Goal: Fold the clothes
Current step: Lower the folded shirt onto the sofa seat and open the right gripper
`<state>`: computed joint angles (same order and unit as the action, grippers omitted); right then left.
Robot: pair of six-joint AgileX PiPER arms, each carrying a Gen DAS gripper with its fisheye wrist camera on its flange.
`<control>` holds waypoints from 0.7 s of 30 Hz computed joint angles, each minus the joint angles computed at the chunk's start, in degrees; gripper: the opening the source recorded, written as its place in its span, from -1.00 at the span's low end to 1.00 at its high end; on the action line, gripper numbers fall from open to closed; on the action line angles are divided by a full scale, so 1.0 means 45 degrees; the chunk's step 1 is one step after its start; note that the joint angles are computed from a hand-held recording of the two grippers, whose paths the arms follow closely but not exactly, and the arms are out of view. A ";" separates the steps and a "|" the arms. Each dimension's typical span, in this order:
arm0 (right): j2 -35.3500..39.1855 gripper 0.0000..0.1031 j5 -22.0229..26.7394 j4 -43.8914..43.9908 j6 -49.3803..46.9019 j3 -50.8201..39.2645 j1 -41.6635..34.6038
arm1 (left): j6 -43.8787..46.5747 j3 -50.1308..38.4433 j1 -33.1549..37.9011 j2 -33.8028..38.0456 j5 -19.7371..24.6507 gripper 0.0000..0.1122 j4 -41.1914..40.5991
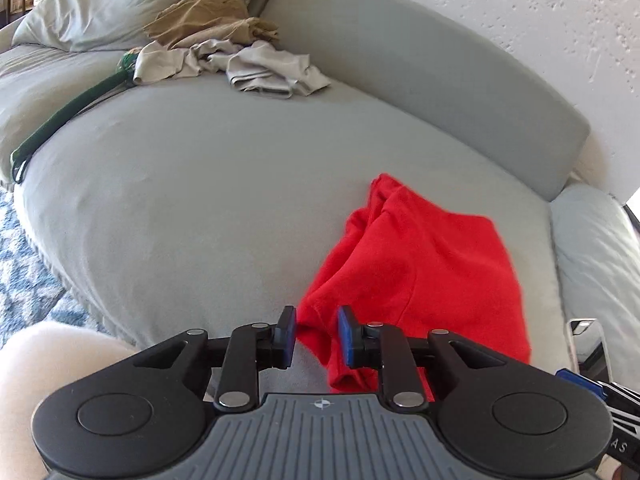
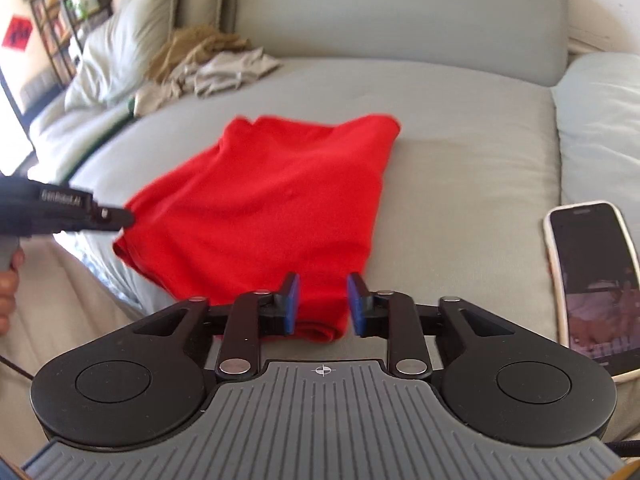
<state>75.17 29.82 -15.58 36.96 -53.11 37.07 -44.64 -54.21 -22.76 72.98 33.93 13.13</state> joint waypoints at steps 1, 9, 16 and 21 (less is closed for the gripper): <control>-0.0147 0.01 -0.0093 0.0157 -0.0080 -0.0031 -0.0264 | 0.0979 -0.0207 0.0312 0.0048 -0.0359 -0.53 -0.0814; 0.2181 0.16 -0.0526 0.6390 -0.4540 -0.2477 -0.3436 | 0.7068 -0.5718 0.2156 0.4931 0.0436 0.12 -0.5211; 0.5391 -0.17 -0.1183 1.0774 -0.7293 -0.4304 -0.5010 | 0.8153 -1.3549 0.2863 1.1103 0.5409 -0.04 -0.6210; 0.7710 -0.16 -0.1208 1.3112 -0.8956 -0.6202 -0.5457 | 0.8862 -1.3857 0.3000 1.1805 0.4567 -0.28 -0.6723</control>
